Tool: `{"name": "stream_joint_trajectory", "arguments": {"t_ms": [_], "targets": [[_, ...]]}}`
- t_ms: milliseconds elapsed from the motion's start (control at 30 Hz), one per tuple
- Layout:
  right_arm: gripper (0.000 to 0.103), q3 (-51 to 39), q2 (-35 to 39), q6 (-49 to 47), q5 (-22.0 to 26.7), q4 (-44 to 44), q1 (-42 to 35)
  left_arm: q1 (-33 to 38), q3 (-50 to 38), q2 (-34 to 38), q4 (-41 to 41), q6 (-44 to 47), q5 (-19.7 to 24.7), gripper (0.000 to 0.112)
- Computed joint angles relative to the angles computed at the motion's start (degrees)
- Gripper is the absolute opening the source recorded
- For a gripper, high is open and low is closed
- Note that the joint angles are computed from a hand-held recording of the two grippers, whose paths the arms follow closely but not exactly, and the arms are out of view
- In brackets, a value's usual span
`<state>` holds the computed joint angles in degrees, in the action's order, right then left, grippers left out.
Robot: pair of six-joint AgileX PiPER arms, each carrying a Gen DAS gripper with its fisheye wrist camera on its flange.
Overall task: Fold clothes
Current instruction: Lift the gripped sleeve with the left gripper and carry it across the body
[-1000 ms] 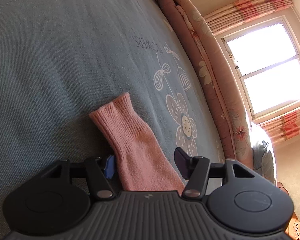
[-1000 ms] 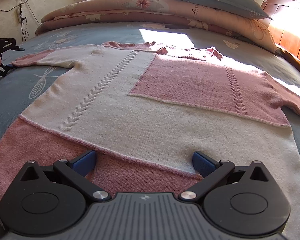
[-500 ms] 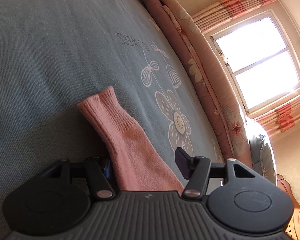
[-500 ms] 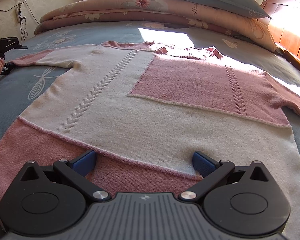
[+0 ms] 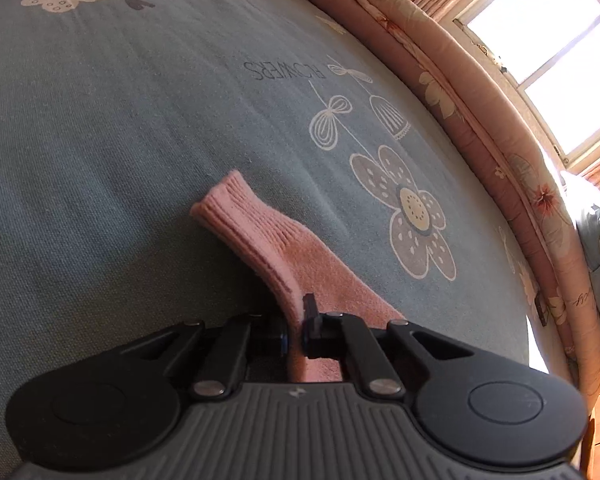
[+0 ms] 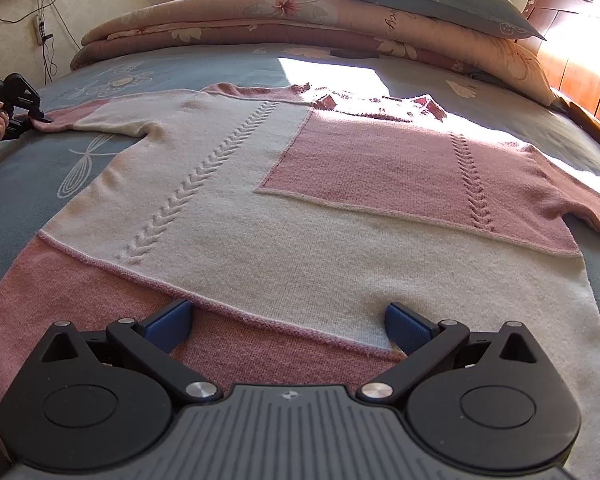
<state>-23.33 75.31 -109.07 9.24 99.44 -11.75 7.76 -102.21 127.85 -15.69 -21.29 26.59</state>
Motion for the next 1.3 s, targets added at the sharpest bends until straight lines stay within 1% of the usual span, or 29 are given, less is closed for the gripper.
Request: {"name": "stream_joint_trajectory", "arguments": {"t_ms": [33,67,100,133,200,233,267,333,467,733,1067,1200,1300], "targets": [[0.103,-0.1,-0.4,3.8,0.1,-4.2,-0.2,-1.0,-1.0,-0.2,4.1,-2.5,1.0,0.004],[0.103,-0.1,-1.1,7.7,0.4,-8.6,-0.6,-1.9,-1.3,-0.6,6.0,-2.7,1.4,0.004],[0.103,0.0,-1.7,9.3,0.8,-10.8,-1.0,-2.6,-1.6,-1.2,6.8,-2.2,1.8,0.004],[0.103,0.5,-2.8,8.6,1.0,-10.7,-1.5,-3.3,-2.0,-1.7,8.0,-2.2,2.3,0.004],[0.103,2.2,-5.7,1.4,1.9,-4.8,-2.9,-4.6,-2.8,-2.7,10.3,-2.7,3.3,0.004],[0.103,2.7,-6.9,-0.5,2.7,-3.7,-3.9,-5.2,-3.3,-3.1,11.3,-3.1,3.9,0.004],[0.103,2.9,-7.8,-0.1,3.5,-4.6,-5.1,-5.8,-3.9,-3.5,12.2,-3.7,4.6,0.004],[0.103,2.8,-9.1,3.7,5.2,-8.7,-7.6,-6.6,-4.0,-4.9,12.4,-4.0,5.1,0.004],[0.103,2.6,-10.5,8.4,10.2,-14.1,-13.3,-8.6,-4.7,-7.2,13.3,-4.4,6.3,0.004],[0.103,4.3,-13.8,7.7,19.3,-17.7,-22.6,-14.3,-9.9,-9.6,16.5,-6.3,10.7,0.004],[0.103,5.0,-16.0,5.9,31.5,-20.9,-35.4,-23.2,-24.8,-6.2,19.7,-7.3,19.0,0.004],[0.103,5.0,-16.3,4.8,35.0,-21.3,-38.7,-26.6,-34.1,-2.5,20.3,-7.1,23.9,0.004],[0.103,5.0,-16.2,3.5,38.3,-21.6,-41.8,-29.0,-43.7,1.8,20.2,-7.0,28.8,0.004]]}}
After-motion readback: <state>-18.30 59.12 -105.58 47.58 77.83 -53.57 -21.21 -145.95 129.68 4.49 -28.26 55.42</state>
